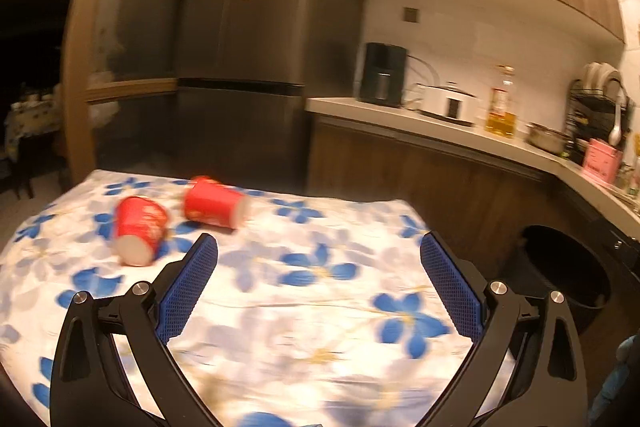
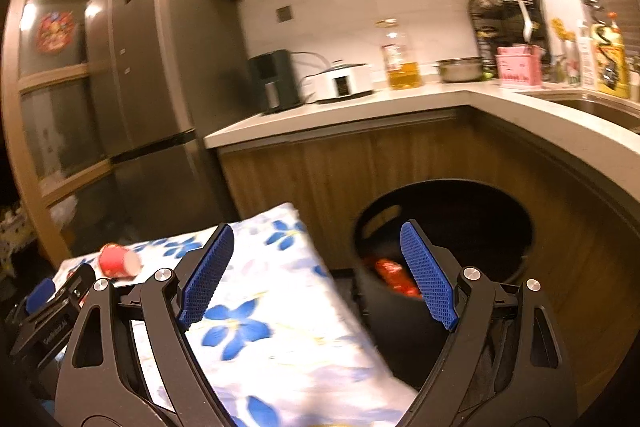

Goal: Collect trash
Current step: 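Move both open tools back to the red cups on the table, then grasp the upright red cup with the left tool while the right tool grasps the lying red cup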

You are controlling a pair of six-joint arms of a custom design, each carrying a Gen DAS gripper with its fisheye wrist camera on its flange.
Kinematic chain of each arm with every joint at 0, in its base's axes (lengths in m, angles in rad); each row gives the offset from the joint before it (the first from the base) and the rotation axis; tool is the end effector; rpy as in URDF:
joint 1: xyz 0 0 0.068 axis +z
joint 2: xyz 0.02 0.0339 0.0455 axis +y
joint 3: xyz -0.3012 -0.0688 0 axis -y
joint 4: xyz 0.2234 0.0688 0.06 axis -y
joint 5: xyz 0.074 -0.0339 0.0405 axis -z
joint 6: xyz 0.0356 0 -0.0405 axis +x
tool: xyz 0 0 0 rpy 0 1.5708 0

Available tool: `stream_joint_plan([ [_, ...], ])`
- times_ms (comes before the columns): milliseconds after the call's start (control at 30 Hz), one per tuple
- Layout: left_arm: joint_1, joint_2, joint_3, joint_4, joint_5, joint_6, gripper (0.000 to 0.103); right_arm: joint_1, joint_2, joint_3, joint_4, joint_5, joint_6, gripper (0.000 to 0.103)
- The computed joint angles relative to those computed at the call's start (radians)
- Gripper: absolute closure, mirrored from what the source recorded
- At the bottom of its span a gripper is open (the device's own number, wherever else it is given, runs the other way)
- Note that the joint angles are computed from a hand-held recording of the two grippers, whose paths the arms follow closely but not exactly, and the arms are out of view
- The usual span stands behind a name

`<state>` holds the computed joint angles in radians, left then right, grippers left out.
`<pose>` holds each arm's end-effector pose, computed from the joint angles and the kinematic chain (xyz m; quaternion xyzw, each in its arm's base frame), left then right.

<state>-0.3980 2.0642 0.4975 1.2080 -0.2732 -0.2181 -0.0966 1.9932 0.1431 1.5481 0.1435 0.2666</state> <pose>0.3033 -0.1171 0.1176 -0.0041 0.8179 -0.0644 0.5717 0.2422 -0.0286 0.1245 0.1869 0.7825 -0.0073 0.5939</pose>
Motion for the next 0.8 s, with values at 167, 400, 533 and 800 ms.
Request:
stream_joint_plan([
  [167,0.139,0.028,-0.014,0.022,0.031,0.004,0.006,0.136,0.023,0.056,-0.039,0.068,0.018,0.019],
  [400,0.321,0.084,0.018,0.034,0.073,0.015,0.006,0.275,0.060,0.194,-0.165,0.117,0.039,0.019],
  [533,0.388,0.114,0.116,-0.069,0.104,0.006,0.006,0.337,0.087,0.280,-0.226,0.129,0.050,0.019],
  [800,0.429,0.184,0.316,-0.264,0.137,-0.002,0.006,0.429,0.157,0.479,-0.340,0.145,0.045,0.019],
])
